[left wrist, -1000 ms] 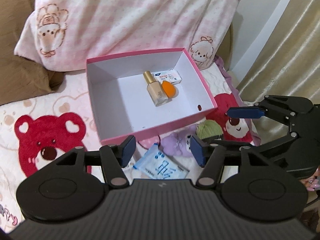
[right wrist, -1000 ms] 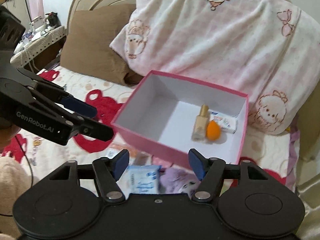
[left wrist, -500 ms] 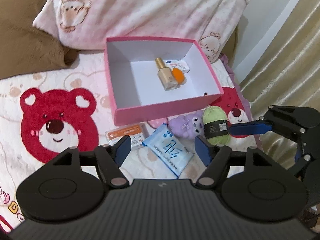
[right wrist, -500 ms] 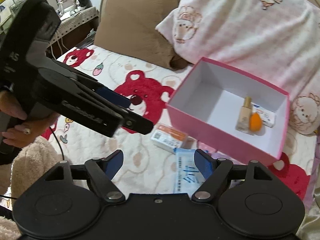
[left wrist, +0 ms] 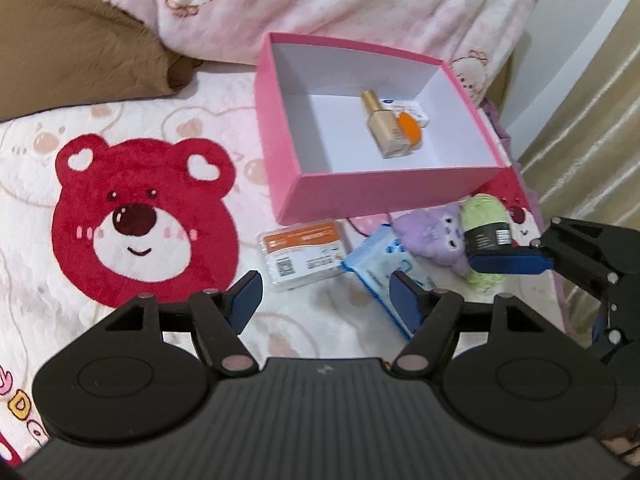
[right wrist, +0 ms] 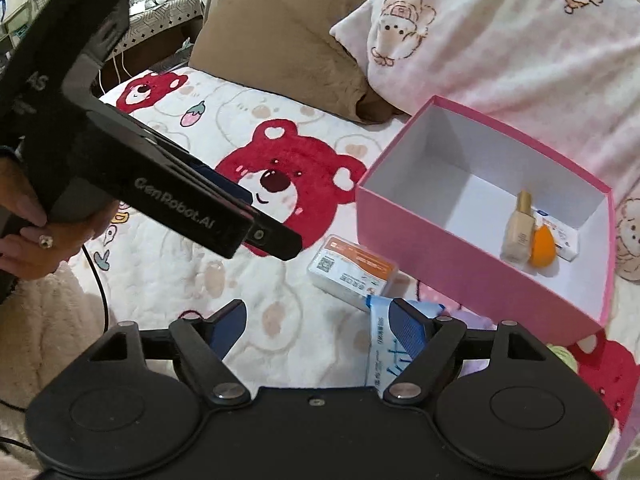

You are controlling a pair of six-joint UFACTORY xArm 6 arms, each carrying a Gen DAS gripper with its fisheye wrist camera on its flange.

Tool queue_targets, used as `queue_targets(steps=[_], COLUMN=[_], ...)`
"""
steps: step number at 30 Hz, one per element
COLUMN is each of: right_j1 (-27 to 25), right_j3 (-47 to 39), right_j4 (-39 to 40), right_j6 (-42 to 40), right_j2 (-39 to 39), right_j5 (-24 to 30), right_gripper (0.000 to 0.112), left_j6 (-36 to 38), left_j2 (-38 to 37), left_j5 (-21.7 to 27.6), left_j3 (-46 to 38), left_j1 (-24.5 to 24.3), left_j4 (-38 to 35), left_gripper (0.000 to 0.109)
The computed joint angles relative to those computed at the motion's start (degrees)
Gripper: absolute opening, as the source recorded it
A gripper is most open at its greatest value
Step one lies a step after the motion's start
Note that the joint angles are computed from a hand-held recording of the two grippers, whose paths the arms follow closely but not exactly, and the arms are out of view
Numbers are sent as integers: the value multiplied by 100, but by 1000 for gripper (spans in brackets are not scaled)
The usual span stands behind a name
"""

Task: Organize objects
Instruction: 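Lower the left gripper onto the clear dental-floss box and close it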

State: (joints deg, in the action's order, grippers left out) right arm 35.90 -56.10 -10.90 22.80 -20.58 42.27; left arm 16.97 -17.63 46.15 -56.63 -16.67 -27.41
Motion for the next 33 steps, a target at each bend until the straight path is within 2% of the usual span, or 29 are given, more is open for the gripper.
queue_targets(steps=[5,10,15,20,23,30,33], right_j1=[-63,-143,-265,-415,-502,-773,-829], right_j3=[211,314,415,327,290,334,456], right_j4=[-565,-877,-869,-773,-792,-748,-229], right_j6=[203,339,153,34,55,394,111], right_j2=[247,465,689,1122,1351,1744,1809], right_j5=[-622,-807,-1195,-1443,-1568,-1866,-2207], right_gripper=[82,83,83,84,84,84,84], left_j6=[98,435,996,1144,1358,1878,2144], left_j2=[10,194,441,611,752,1158,1342], left_j5=[-834,-919,-1100,-1257,-1368,-2103,-2267], left_j3=[442,496,580,625,660,741,635], left_j1=[-55,78,173,24,1,-271,-308], left_j4=[14,-101,-945,-690,-1121,-2117,-2540], left_gripper=[70,72,72,72,72,72,72])
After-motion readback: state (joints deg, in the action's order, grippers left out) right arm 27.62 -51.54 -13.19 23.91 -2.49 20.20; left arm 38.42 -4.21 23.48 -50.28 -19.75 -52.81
